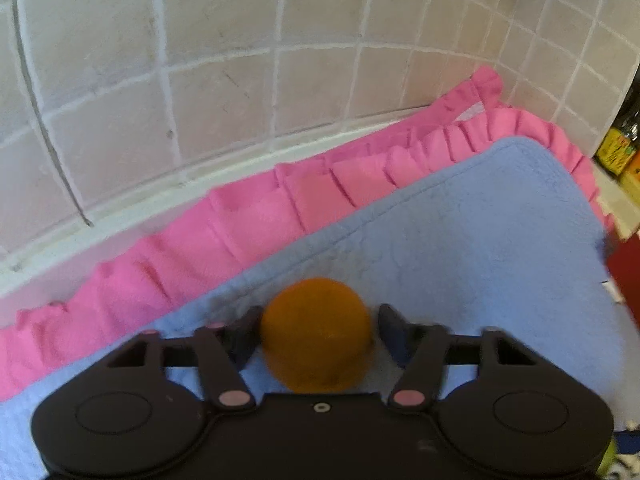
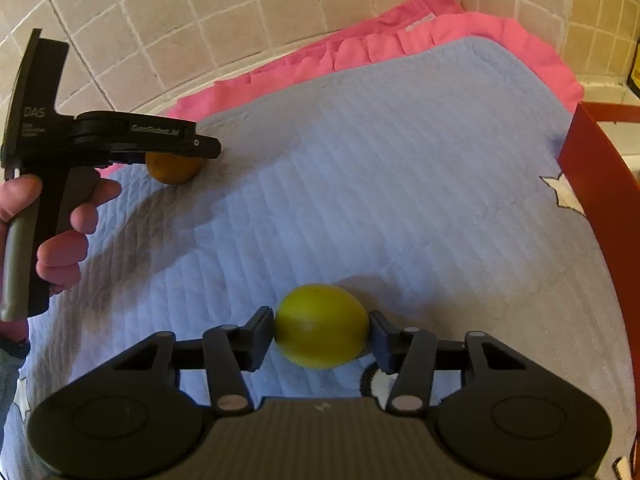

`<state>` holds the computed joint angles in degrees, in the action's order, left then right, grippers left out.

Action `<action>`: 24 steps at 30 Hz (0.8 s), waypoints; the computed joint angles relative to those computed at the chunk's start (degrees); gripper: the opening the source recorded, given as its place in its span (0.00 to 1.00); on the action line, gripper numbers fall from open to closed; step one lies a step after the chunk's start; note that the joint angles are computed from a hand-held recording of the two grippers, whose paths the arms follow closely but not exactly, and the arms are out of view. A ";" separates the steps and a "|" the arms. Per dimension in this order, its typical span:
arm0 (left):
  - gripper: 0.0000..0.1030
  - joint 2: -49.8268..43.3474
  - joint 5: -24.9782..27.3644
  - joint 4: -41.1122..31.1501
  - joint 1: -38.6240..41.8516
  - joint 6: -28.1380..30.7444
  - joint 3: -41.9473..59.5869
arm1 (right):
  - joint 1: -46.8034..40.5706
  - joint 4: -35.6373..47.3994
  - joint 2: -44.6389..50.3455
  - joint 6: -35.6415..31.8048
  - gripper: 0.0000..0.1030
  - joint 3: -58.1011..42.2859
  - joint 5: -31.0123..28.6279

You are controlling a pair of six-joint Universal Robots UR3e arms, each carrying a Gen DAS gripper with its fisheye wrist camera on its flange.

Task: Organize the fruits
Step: 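Grasp the orange with the left tool while the right tool grasps the green apple, then carry the orange and green apple into the white box and open both tools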

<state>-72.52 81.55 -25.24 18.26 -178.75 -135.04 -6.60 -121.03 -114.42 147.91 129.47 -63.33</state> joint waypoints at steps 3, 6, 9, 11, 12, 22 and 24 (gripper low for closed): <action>0.64 2.47 -0.90 -2.39 0.81 0.36 -0.05 | -1.92 2.67 -1.55 -1.41 0.50 -0.04 1.44; 0.64 5.89 0.24 -4.77 -0.74 0.03 0.49 | -5.46 8.30 -4.43 -4.14 0.50 -1.12 4.16; 0.64 7.95 3.93 -7.00 -5.53 -2.36 3.36 | -10.95 16.16 -9.05 -9.08 0.50 -2.66 7.55; 0.64 8.09 5.82 -7.93 -9.24 -4.41 6.32 | -16.42 24.21 -12.52 -14.41 0.50 -4.73 10.33; 0.64 7.40 7.15 -7.91 -11.72 -5.51 8.24 | -20.24 29.64 -14.31 -18.10 0.50 -6.40 11.86; 0.64 -20.42 14.81 -2.42 -37.64 -10.55 41.15 | -54.36 63.08 -9.49 -44.28 0.50 -27.87 18.75; 0.65 -28.21 14.35 -3.02 -41.14 -10.63 50.57 | -59.08 62.69 -6.19 -45.18 0.50 -31.18 19.64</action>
<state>-100.73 95.90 -28.26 -22.87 -189.38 -84.48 -65.68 -58.34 -120.61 102.73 98.29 -43.70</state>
